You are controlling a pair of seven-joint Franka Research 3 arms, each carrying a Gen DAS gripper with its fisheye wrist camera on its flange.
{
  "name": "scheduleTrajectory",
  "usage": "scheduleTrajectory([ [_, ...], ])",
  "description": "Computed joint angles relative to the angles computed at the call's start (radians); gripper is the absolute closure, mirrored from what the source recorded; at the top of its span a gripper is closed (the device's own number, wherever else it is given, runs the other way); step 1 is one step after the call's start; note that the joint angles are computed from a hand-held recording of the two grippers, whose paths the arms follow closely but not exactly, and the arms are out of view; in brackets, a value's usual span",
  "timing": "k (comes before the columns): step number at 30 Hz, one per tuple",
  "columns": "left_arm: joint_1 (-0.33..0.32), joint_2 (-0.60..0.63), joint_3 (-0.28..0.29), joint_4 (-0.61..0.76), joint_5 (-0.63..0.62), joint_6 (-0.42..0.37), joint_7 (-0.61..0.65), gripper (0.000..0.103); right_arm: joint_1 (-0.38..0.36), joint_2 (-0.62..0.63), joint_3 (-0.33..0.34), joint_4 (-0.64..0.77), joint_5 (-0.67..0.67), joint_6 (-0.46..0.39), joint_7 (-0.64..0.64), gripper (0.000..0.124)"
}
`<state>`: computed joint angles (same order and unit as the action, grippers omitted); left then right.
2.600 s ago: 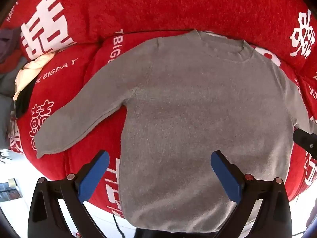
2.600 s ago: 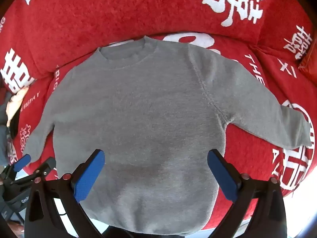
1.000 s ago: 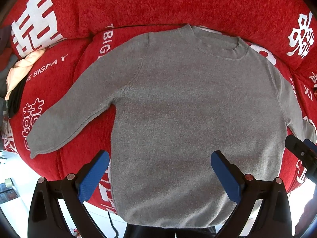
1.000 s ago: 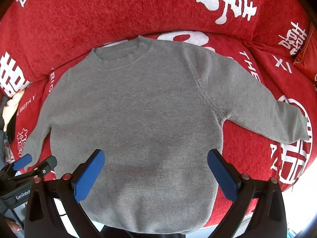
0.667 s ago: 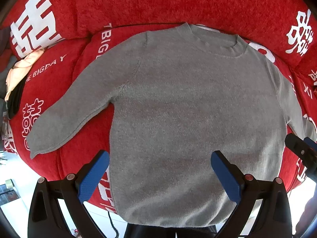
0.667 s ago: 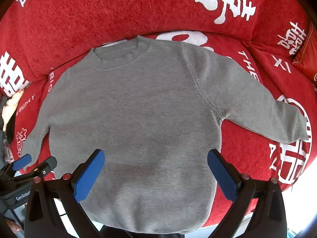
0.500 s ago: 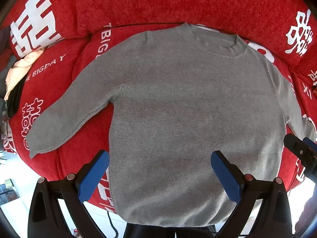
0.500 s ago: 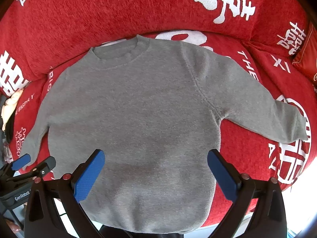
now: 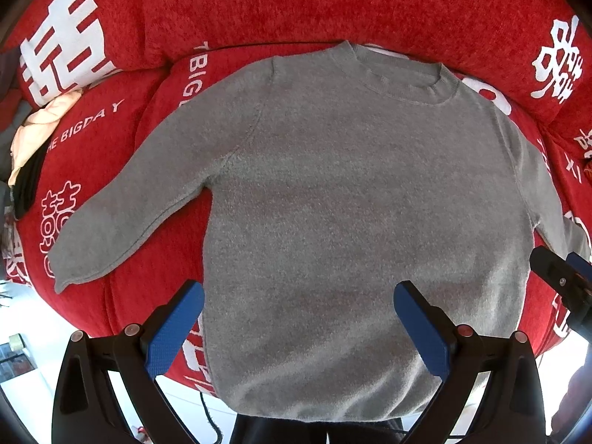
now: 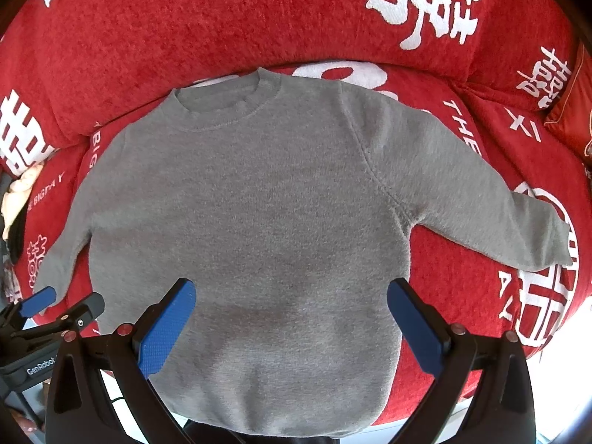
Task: Fold small clothes
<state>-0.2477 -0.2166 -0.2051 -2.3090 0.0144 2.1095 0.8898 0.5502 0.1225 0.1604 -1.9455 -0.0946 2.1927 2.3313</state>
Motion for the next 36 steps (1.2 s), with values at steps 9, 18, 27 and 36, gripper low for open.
scheduleTrajectory([
  [9, -0.001, -0.002, 0.0, -0.002, -0.001, 0.0, 0.0, 0.0, 0.005, 0.0, 0.001, 0.0, -0.009, -0.009, 0.005, 0.021],
  [18, -0.002, -0.01, 0.0, -0.013, -0.001, 0.004, -0.003, 0.0, 0.01, 0.003, 0.002, 0.008, -0.023, -0.034, -0.003, 0.021],
  [27, -0.003, -0.011, 0.001, -0.014, -0.003, 0.005, -0.001, 0.0, 0.017, 0.011, 0.004, 0.017, -0.025, -0.044, 0.0, 0.021],
  [36, -0.003, -0.033, 0.004, -0.037, -0.007, 0.01, -0.004, 0.0, 0.03, 0.03, 0.004, 0.045, -0.051, -0.083, -0.006, 0.021],
])
